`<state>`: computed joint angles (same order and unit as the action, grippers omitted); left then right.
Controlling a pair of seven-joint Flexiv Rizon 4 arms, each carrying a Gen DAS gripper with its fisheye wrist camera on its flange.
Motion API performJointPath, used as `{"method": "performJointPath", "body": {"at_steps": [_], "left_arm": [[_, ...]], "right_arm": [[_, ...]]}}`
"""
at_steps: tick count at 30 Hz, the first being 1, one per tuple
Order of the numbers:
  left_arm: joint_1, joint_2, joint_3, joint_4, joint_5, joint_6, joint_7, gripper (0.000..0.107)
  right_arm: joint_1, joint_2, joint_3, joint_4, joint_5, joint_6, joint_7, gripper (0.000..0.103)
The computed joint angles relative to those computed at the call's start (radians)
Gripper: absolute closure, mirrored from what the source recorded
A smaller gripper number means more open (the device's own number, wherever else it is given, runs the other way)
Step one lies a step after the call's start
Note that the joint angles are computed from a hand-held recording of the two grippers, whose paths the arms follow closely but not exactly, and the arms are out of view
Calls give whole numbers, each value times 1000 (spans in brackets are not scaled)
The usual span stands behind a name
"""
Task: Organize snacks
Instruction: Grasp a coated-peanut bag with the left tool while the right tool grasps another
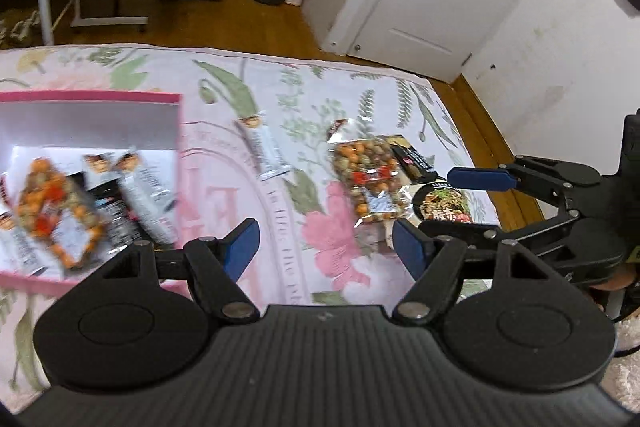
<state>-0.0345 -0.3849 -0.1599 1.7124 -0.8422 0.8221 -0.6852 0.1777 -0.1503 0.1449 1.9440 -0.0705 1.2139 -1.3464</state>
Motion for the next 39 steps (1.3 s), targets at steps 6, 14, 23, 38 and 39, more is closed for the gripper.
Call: {"method": "performJointPath", "body": {"at_steps": [6, 14, 23, 38, 39], "left_arm": [[-55, -84, -51, -40, 20, 98, 19, 35], [-106, -273, -107, -193, 78, 132, -92, 36], [-63, -452, -187, -308, 65, 66, -92, 48], [-60, -610, -213, -487, 54, -94, -243, 67], [-60, -610, -210, -488, 56, -99, -248, 67]], "right_arm": [[14, -68, -120, 107, -278, 156, 163, 23], [12, -184, -236, 131, -494, 227, 340, 21], [49, -254, -286, 89, -432, 174, 419, 18], [87, -337, -322, 76, -386, 291, 365, 10], [101, -335, -340, 83, -386, 301, 381, 13]]}}
